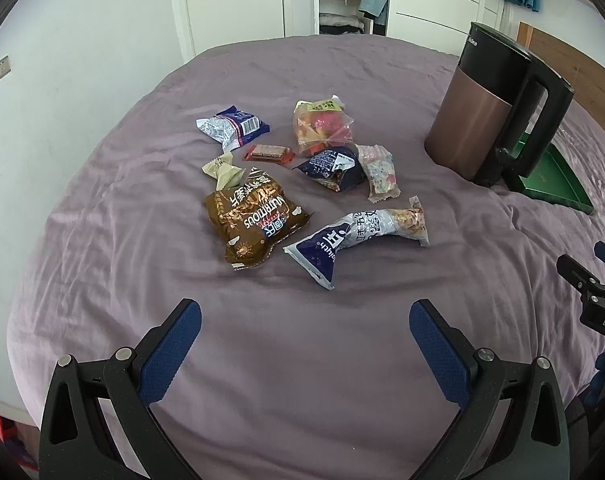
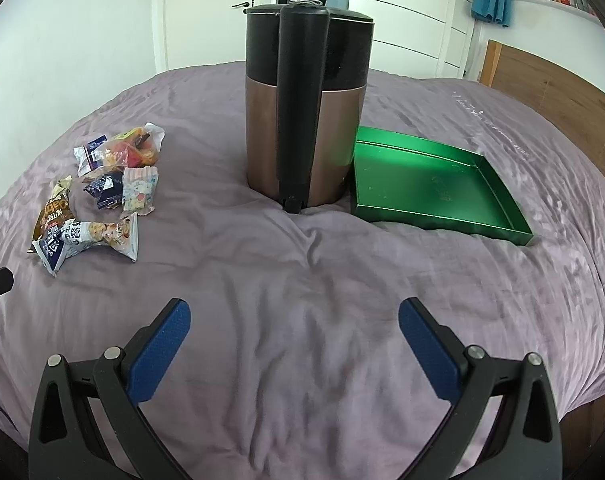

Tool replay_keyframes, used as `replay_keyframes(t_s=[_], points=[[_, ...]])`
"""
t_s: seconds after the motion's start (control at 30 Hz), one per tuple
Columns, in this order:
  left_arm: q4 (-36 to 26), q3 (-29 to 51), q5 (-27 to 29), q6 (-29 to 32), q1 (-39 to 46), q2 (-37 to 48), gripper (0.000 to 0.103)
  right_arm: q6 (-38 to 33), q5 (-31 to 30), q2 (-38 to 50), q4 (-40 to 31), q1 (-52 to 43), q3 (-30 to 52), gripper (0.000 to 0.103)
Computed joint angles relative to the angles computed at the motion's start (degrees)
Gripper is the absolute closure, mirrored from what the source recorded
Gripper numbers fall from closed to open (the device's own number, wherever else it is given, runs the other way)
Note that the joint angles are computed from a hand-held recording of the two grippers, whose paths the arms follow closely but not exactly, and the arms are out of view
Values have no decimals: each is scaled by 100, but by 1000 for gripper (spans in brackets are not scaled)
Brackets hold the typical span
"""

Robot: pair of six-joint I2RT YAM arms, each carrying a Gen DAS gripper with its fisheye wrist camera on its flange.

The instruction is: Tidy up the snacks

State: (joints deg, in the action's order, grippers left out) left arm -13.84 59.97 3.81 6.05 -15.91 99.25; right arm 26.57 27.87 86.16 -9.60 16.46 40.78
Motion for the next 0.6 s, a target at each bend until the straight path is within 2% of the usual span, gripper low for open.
replay_keyframes(t_s=[0.6], points=[[-82,75,78,78,59,163,1,-28,385,178,-102,181,129,0]])
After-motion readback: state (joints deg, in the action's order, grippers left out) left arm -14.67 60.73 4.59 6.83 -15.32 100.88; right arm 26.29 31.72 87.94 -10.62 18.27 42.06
